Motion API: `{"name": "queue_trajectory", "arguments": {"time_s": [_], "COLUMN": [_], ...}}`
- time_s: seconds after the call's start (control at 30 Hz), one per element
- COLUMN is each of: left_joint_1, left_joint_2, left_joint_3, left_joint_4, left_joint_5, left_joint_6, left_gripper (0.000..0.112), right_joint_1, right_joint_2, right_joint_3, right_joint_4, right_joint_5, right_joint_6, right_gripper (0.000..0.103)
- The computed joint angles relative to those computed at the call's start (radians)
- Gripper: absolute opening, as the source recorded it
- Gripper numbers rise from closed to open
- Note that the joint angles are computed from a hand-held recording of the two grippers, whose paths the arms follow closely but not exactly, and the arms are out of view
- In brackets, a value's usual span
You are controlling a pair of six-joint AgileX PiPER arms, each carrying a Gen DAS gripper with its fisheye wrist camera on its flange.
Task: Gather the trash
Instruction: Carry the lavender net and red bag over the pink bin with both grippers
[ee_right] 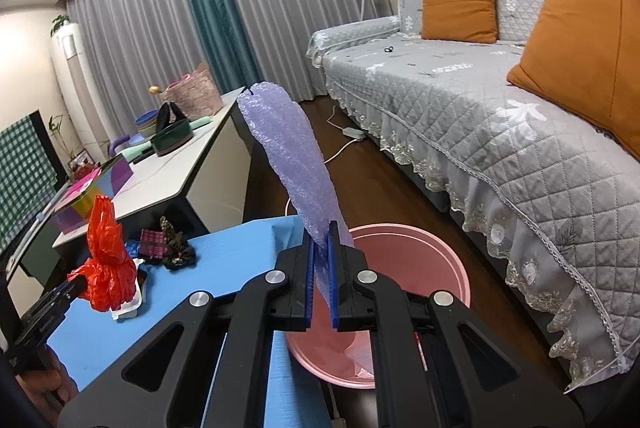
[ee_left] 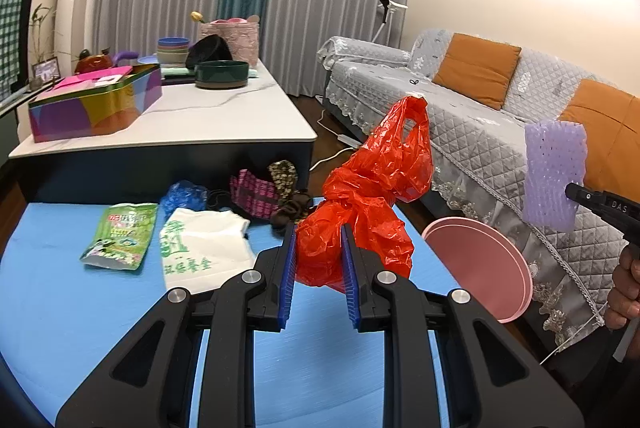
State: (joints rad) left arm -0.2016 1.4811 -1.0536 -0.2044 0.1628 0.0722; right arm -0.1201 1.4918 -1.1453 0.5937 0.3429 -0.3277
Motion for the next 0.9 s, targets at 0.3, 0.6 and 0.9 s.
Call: {"name": "queue_trajectory", "arguments": {"time_s": [0.3, 0.6, 0.9], "left_joint_1": [-0.076, -0.165, -0.250], "left_joint_2": [0.063, 0.195, 0.382], "left_joint_3": [-0.077, -0.236, -0.440], "left_joint_4": [0.101, 0.297, 0.345], "left_joint_5": [0.004, 0.044, 0.119], "left_joint_6": [-0.122, -0.353, -0.430], "left_gripper": [0.021, 0.021, 0.021], "right_joint_1": [-0.066, -0.096, -0.098], "right_joint_2": [0.031, 0.044, 0.093], "right_joint_3": [0.007, 0.024, 0.023], "right_joint_4": [0.089, 0.106, 0.069], "right_joint_5": [0.006, -0.010, -0.050], "right_joint_6": [-0.094, -0.112, -0.079], "right_gripper": [0.006, 0.006, 0.006]}}
